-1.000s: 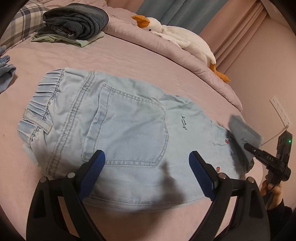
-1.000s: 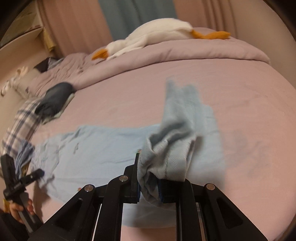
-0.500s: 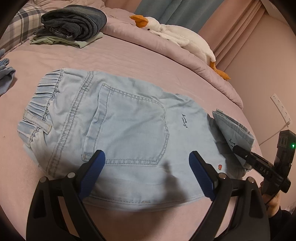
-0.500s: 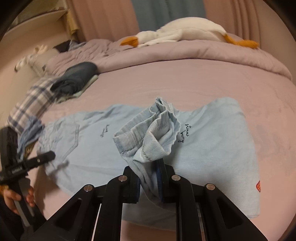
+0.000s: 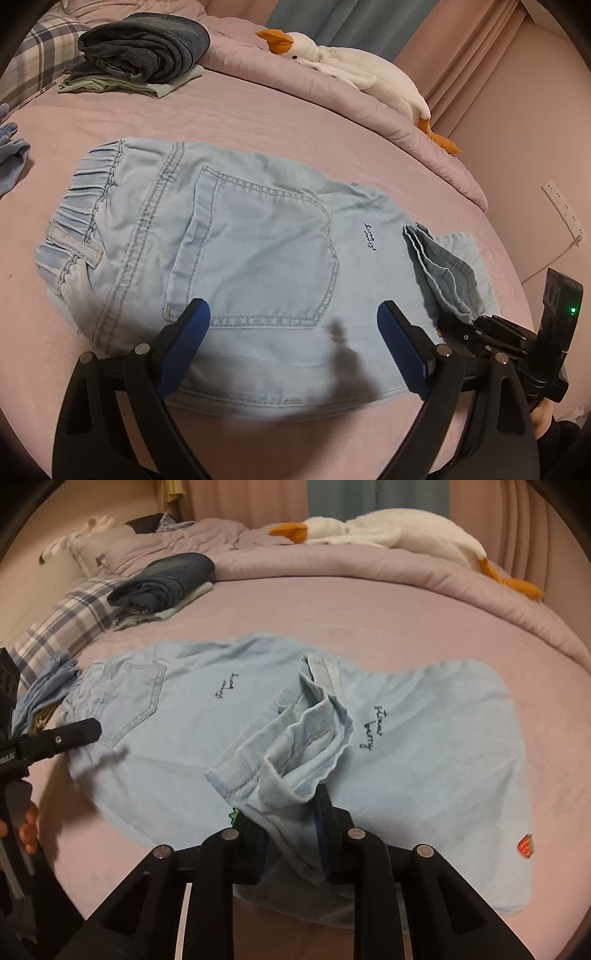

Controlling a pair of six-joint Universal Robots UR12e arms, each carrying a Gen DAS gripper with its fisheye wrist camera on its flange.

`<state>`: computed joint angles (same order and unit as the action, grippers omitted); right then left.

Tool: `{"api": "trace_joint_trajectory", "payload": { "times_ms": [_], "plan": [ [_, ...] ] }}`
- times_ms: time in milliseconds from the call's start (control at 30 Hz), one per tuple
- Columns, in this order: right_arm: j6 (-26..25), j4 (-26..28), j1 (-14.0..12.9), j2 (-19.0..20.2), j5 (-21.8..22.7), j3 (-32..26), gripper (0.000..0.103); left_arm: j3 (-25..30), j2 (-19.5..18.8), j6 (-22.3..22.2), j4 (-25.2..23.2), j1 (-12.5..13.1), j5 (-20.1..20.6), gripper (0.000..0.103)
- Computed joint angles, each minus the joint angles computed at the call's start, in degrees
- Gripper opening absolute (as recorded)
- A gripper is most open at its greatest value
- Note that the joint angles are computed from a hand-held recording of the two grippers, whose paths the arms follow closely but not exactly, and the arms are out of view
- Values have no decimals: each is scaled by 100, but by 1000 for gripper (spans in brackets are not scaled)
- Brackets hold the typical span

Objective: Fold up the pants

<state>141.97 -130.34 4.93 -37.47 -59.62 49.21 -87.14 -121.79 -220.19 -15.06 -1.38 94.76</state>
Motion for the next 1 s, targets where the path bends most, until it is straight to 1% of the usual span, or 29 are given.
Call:
{"api": "trace_joint_trajectory", "payload": {
  "times_ms": [67, 133, 233, 367, 500, 567, 600, 633, 700, 733, 800, 833, 867, 900, 933, 1000],
  "plan": [
    [-52, 14, 4, -22, 34, 36, 33, 0, -1, -1, 3, 3, -4, 93],
    [-133, 18, 13, -58, 39, 91, 43, 7, -4, 3, 0, -2, 8, 93],
    [-243, 72, 26, -128, 113, 198, 54, 18, -9, 6, -10, -8, 19, 93],
    [-427, 113, 41, -211, 189, 316, 59, 15, -10, 8, -2, -8, 19, 93],
    [-558, 279, 4, -267, 459, 365, 59, 21, -13, 43, -1, -14, 31, 93],
    [-592, 427, -45, -293, 790, 379, 59, 25, -15, 67, -4, -12, 25, 93],
    [-564, 416, -76, -308, 991, 405, 59, 15, -11, 80, 8, -9, 14, 94],
    [-420, 229, -110, -327, 1185, 468, 59, 20, -15, 82, 8, -9, 13, 94],
    [-42, -196, -143, -322, 1323, 519, 59, 17, -17, 91, 21, -8, 3, 94],
    [168, -378, -151, -302, 1313, 506, 59, 7, -13, 100, 32, -3, -6, 94],
    [628, -586, -135, -217, 1024, 371, 58, -18, -5, 116, 67, 8, -32, 94],
    [791, -582, -128, -172, 902, 291, 50, -15, -7, 110, 68, 5, -28, 94],
    [921, -440, -126, -105, 826, 155, 44, -17, -8, 113, 77, 3, -31, 94],
    [1065, -348, -122, -47, 736, 48, 36, -24, -6, 127, 85, 7, -38, 94],
    [1181, -328, -118, -3, 650, -18, 35, -23, -5, 140, 77, 7, -39, 94],
    [1194, -276, -108, 31, 571, -55, 35, -20, -6, 169, 62, 3, -34, 94]
  ]
}}
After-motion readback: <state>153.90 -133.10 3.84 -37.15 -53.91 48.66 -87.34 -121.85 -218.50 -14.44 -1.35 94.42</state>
